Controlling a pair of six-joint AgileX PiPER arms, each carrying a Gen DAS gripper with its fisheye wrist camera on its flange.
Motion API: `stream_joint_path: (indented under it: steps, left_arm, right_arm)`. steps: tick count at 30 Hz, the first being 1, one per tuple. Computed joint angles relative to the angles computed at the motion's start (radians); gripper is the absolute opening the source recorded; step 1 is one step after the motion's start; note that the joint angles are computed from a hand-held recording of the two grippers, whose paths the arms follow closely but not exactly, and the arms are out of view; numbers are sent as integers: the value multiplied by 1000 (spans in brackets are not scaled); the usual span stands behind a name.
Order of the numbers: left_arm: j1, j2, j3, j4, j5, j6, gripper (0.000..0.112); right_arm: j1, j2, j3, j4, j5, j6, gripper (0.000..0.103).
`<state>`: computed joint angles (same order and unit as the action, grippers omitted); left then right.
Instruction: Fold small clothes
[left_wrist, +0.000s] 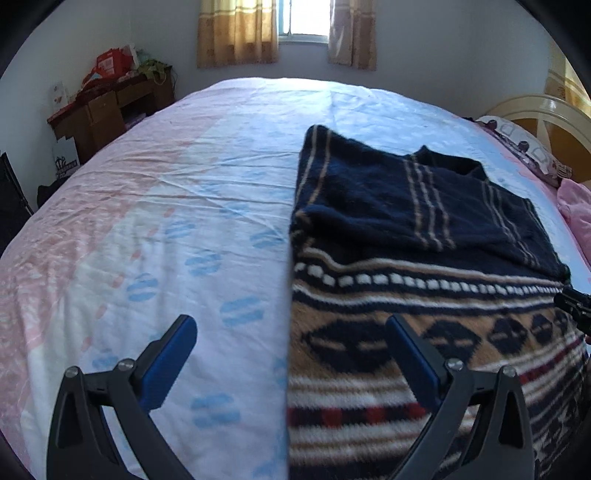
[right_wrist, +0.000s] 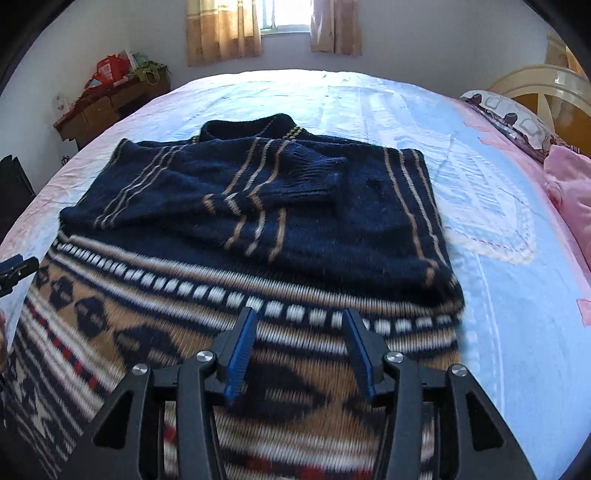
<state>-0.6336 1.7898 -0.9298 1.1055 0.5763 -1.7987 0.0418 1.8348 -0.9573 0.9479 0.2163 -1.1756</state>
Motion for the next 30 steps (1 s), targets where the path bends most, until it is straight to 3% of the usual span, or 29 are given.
stream_joint_path:
  steps: [18,30]
  left_arm:
    - [-191,-82,62,0,72,-81,103]
    - [-304,-90,62,-20,129,-87,103]
  right_arm:
    - [-18,-193,287,526,9,-553,50]
    - [-12,-326,428,595,17,-670,50]
